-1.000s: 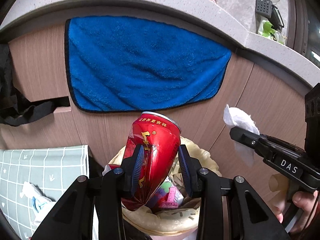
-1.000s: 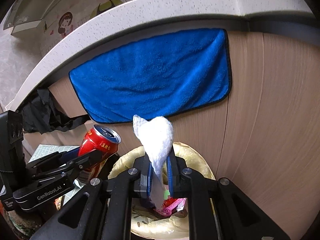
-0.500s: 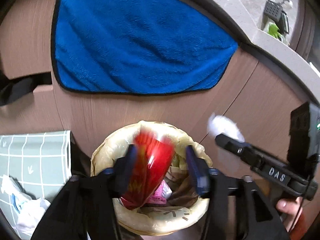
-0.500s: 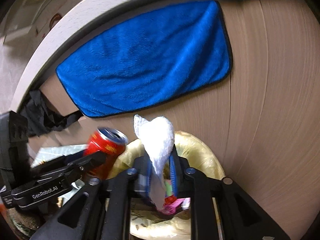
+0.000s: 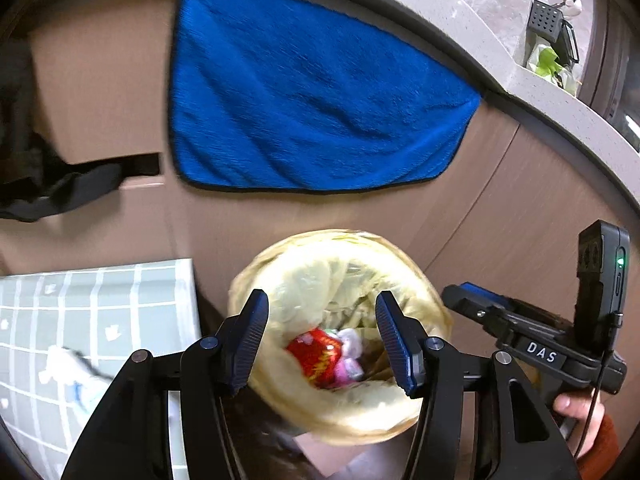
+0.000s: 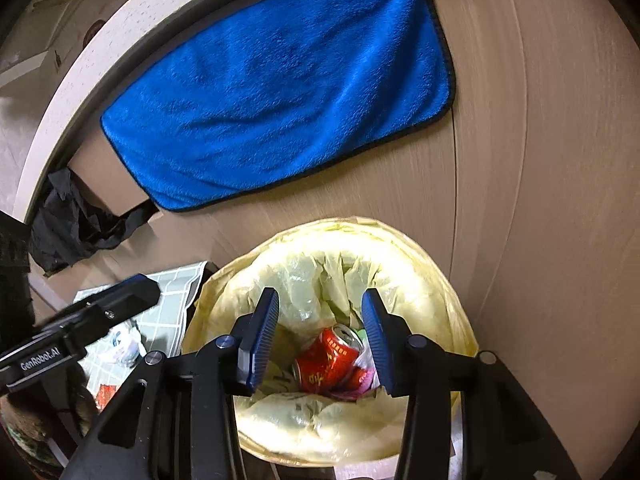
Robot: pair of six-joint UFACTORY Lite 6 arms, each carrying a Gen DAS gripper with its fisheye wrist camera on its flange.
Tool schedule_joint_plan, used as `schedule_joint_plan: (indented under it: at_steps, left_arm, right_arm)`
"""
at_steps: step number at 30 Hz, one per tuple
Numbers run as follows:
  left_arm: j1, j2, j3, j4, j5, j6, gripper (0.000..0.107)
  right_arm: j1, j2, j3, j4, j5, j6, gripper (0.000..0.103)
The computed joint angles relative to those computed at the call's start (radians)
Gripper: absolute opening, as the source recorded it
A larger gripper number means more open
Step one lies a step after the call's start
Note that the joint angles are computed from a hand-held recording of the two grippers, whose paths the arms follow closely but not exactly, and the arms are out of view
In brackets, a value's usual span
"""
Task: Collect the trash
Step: 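Move both tools back to the trash on the mat, then grasp the white tissue with the right tool while the left tool grasps the red-gold snack wrapper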
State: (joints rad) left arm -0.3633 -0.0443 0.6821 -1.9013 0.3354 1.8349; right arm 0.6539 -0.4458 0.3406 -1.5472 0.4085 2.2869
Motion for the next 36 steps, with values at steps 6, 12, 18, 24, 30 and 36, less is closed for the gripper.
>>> schedule_joint_plan:
  at_steps: [6,12,18,24,30,36]
  left_arm:
    - [0.208,-0.161,-0.08,0.3,0.096,-0.165,0.057]
    - [0.549,-0.189,-0.046,0.53,0.282,-0.211,0.057]
    - [0.863,-0.046,0.077,0.651,0.415,-0.117,0.057]
    - [1.071,0.144,0.206,0.676,0.463,-0.025,0.057]
    - [1.142,0.224,0.207,0.715,0.493,0.023,0.057]
    - [1.15,0.249,0.18,0.707,0.488,0.046,0.057]
  right_arm:
    - [0.185,0.083,0.073,0.072,0.152,0.016,0.043]
    - [0.352,0.33,0.269,0.037,0.245,0.097,0.043]
    - [0.417,0.651,0.547,-0.06,0.181,0.182,0.044]
    - [0.441,1.012,0.931,0.08,0.081,-0.043,0.044]
    - [0.44,1.273,1.299,0.291,0.081,-0.402,0.044]
    - [0.36,1.428,1.488,0.6,-0.033,-0.739,0.045]
